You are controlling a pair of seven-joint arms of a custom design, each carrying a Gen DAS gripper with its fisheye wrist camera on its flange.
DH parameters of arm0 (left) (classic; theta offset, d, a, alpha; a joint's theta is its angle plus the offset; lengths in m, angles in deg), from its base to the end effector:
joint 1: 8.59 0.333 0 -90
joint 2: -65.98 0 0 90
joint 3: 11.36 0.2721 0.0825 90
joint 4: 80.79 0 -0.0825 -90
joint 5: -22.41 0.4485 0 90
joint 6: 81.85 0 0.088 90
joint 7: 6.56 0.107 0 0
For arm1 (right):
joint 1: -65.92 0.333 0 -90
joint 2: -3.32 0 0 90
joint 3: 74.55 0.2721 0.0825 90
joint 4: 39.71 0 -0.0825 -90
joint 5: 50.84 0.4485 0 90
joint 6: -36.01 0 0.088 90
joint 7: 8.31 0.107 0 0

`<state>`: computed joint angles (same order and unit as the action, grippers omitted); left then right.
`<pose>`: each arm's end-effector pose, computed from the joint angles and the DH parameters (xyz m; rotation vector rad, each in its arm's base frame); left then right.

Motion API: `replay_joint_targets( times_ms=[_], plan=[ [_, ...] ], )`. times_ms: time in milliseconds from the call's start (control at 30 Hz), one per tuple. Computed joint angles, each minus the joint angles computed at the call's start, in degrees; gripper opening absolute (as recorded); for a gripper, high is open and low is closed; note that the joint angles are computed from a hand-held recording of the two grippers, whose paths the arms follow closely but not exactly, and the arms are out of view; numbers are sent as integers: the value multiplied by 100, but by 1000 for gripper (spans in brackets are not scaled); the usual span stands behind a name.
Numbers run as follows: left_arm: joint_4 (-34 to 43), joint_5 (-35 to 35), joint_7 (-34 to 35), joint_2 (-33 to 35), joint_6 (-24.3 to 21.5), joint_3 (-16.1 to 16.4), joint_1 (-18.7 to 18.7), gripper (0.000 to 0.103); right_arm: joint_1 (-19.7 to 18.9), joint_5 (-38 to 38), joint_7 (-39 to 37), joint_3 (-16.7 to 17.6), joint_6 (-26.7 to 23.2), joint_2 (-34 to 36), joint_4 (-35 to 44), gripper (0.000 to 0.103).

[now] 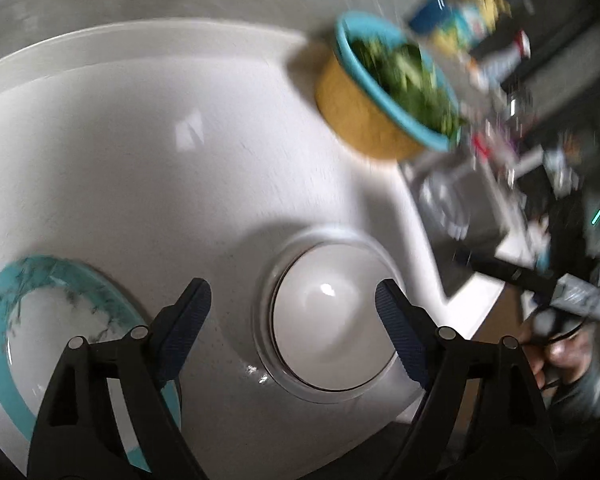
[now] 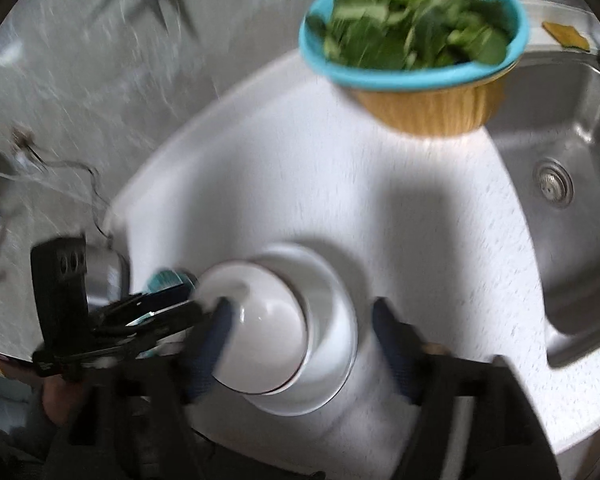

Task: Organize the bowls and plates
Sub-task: 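Open both tools and move them to the rim of the bowl stack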

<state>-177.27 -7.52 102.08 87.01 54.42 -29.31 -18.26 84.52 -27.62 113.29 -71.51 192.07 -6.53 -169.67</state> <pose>0.6512 -0.3266 0.3639 1.5082 -2.3917 0.8575 0.5599 0.2068 0.4240 -1.2710 2.1192 0.0731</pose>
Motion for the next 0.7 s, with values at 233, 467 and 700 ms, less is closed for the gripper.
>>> replay_joint_targets(
  times_ms=[233,467,700],
  plan=[
    [-922,171,-238,-602,536,103,-122,84,89,441,-713,-210,0,-206,-402,82],
    [-1764,-335,-563,-918,925,113,-105,84,9,260,-1388,-135,-634,77,-62,81],
    [-2133,228,-1328,-1040,1580,240,-259,82,-161,321,-1871,-111,-1213,463,391,81]
  ],
)
